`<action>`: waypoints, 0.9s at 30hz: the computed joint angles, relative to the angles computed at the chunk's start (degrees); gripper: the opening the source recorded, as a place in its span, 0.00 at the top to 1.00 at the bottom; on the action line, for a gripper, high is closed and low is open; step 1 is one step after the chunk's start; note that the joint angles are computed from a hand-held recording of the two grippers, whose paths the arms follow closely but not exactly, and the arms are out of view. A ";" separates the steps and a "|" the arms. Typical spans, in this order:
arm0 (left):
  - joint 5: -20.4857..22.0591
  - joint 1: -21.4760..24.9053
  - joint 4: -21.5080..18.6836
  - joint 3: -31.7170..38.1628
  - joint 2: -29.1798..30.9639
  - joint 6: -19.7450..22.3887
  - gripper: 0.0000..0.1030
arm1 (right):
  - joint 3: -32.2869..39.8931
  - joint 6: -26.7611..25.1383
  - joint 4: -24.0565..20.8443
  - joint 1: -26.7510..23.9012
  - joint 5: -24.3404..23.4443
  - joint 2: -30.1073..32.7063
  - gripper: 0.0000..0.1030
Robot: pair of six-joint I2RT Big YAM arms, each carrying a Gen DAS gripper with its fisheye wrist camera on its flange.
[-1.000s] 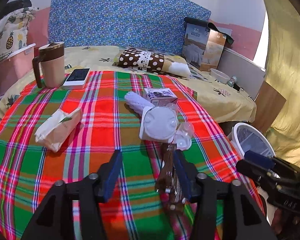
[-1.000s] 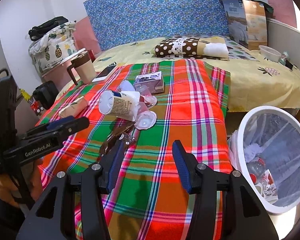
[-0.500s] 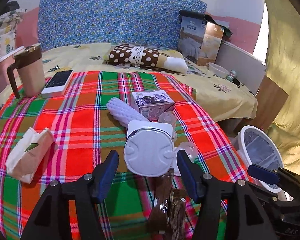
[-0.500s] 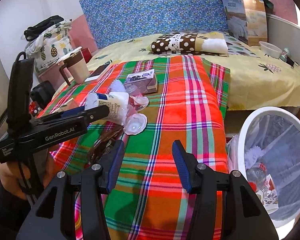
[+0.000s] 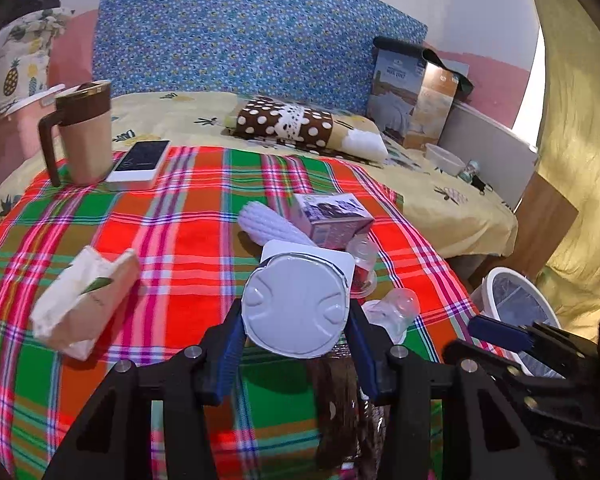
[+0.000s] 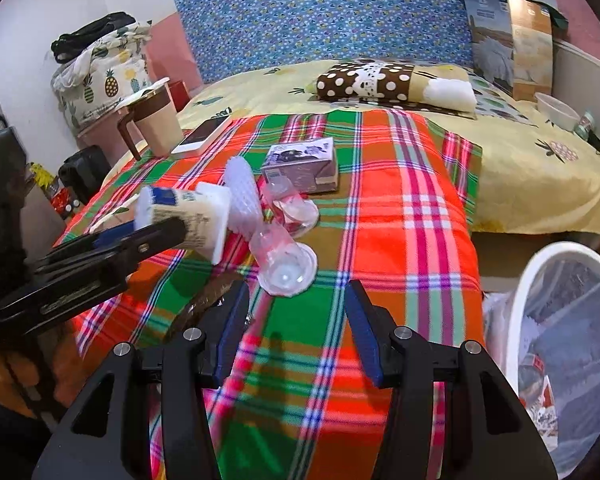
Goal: Collect trash
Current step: 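Grasp the white round plastic lid with the left tool while the right tool grasps the clear plastic cup, then carry the lid and clear cup in both tools over the bin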
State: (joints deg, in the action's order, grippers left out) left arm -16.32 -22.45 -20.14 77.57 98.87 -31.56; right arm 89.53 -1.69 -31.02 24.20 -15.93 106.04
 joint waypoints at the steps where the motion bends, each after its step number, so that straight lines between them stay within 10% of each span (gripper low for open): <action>1: 0.14 0.17 0.45 -0.69 -0.59 -0.22 0.53 | 0.64 0.03 -0.21 0.29 0.55 0.43 0.50; 9: 1.18 1.72 3.00 -4.69 -3.60 -1.10 0.53 | 5.09 -0.26 -1.76 2.10 2.70 3.69 0.51; 12: 1.59 2.06 3.33 -5.42 -3.93 -1.32 0.53 | 5.86 -0.48 -2.21 2.42 3.65 4.33 0.69; 27: 0.12 -0.50 1.36 -3.95 -4.07 -0.37 0.53 | -2.45 1.91 3.10 -0.13 2.75 -2.77 0.69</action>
